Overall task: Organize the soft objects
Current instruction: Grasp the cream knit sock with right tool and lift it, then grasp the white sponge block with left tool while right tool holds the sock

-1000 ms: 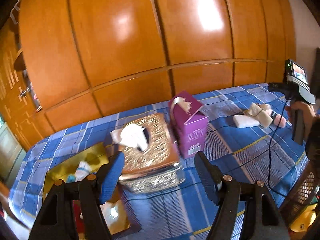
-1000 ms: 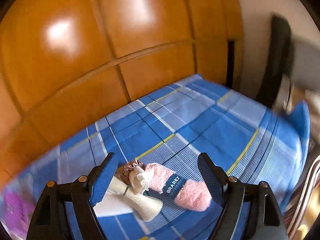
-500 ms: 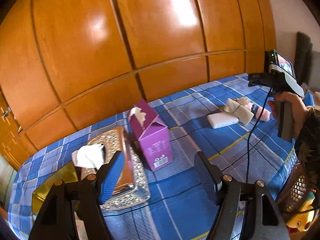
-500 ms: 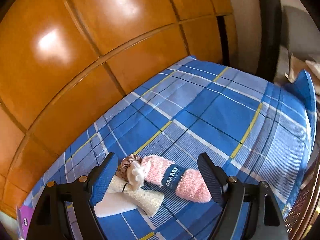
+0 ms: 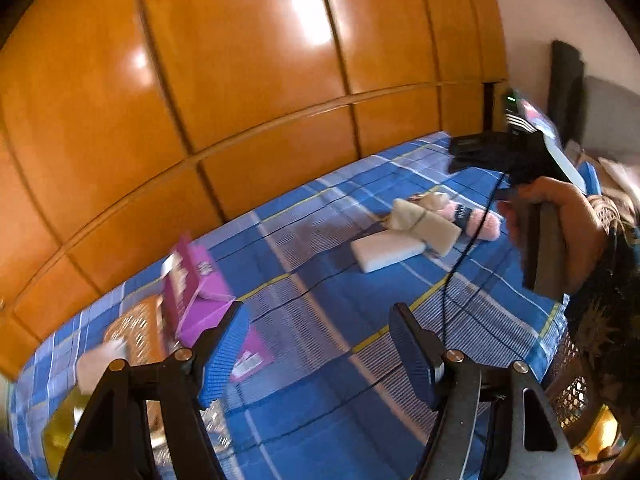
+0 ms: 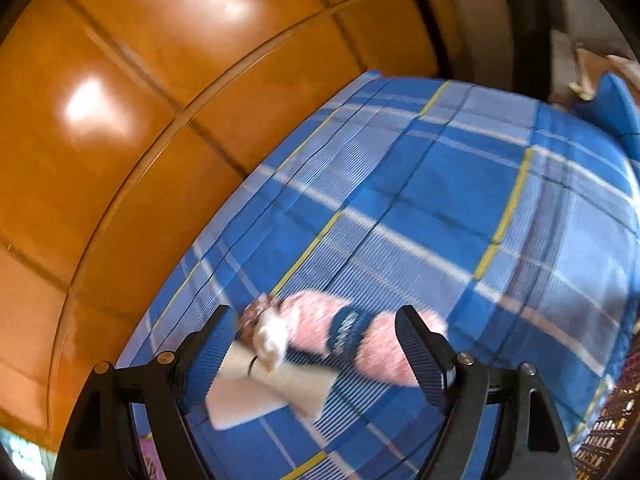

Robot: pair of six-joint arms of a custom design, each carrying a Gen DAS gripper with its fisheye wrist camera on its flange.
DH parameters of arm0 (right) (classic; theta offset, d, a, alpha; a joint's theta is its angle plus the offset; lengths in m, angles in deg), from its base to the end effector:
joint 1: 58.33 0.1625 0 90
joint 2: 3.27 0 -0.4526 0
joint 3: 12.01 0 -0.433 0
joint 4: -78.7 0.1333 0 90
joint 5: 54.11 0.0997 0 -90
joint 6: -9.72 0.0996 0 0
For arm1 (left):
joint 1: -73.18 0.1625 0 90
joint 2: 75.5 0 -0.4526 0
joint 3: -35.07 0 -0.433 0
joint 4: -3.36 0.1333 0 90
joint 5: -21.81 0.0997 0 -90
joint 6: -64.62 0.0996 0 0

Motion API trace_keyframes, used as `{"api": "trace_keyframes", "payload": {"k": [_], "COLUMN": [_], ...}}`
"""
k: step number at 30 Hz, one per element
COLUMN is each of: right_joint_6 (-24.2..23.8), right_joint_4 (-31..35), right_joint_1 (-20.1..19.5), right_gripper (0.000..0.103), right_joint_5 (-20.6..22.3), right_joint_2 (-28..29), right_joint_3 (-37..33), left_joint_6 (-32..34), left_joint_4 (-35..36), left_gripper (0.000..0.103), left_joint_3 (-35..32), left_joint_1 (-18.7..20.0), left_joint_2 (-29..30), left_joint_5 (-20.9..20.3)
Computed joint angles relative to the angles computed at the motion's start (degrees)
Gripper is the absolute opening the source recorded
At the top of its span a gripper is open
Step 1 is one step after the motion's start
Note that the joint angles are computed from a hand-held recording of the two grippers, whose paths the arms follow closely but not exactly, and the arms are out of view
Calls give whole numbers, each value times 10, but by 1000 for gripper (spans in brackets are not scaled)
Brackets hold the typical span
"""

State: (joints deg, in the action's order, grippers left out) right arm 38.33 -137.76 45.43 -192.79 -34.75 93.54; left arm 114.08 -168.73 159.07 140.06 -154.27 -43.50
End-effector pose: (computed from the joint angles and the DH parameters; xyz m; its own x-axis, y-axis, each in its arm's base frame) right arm 0.2038 -0.5861 0.0213 -0.7568 0.6533 0.0230 0.2474 0.3189 -0.9149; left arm -0.0461 -0.5535 0.2864 -0.3683 0.6413 -0.6731 0.9140 0.3823 -0.1359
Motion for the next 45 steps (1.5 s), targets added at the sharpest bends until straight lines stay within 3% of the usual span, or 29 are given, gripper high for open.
{"api": "trace_keyframes", "payload": {"k": [4,9,14,16,17,19,20,22,26,30,33,36,41,45], "right_joint_6": [-24,-23,-35,-45,-49,-58,-70,-97,-139,-169,-189,-179,-127,-116], "right_joint_4": [35,176,276,327,349,378,374,345,257,147,55,-25,-54,-62], "right_joint_1": [-2,-3,0,4,6,11,13,14,0,-5,5,9,5,5], "right_gripper": [82,77,77,59,34,23,16,12,12,12,12,12,12,12], "right_joint_5": [41,46,12,-9,-17,-40,-42,-16,127,200,170,126,95,84], "right_joint_2": [0,1,14,23,24,32,34,33,12,3,11,14,7,4], "right_joint_3": [-8,-37,-73,-92,-97,-109,-110,-104,-66,-34,-28,-18,-6,-4], "left_joint_6": [-16,-20,-25,-35,-42,-48,-48,-50,-54,-58,-60,-61,-57,-172], "left_joint_4": [21,31,48,58,67,76,77,80,86,89,89,86,87,210], "left_gripper": [73,73,73,73,73,73,73,73,73,73,73,73,85,85], "left_joint_3": [-20,-37,-52,-57,-61,-65,-66,-69,-76,-86,-94,-101,-120,-179], "left_joint_1": [-2,1,10,13,16,19,20,21,22,22,20,15,4,9], "left_joint_2": [31,65,86,92,94,97,98,101,103,115,126,138,168,188], "left_joint_5": [5,20,26,28,28,28,29,31,34,41,52,60,75,50]}}
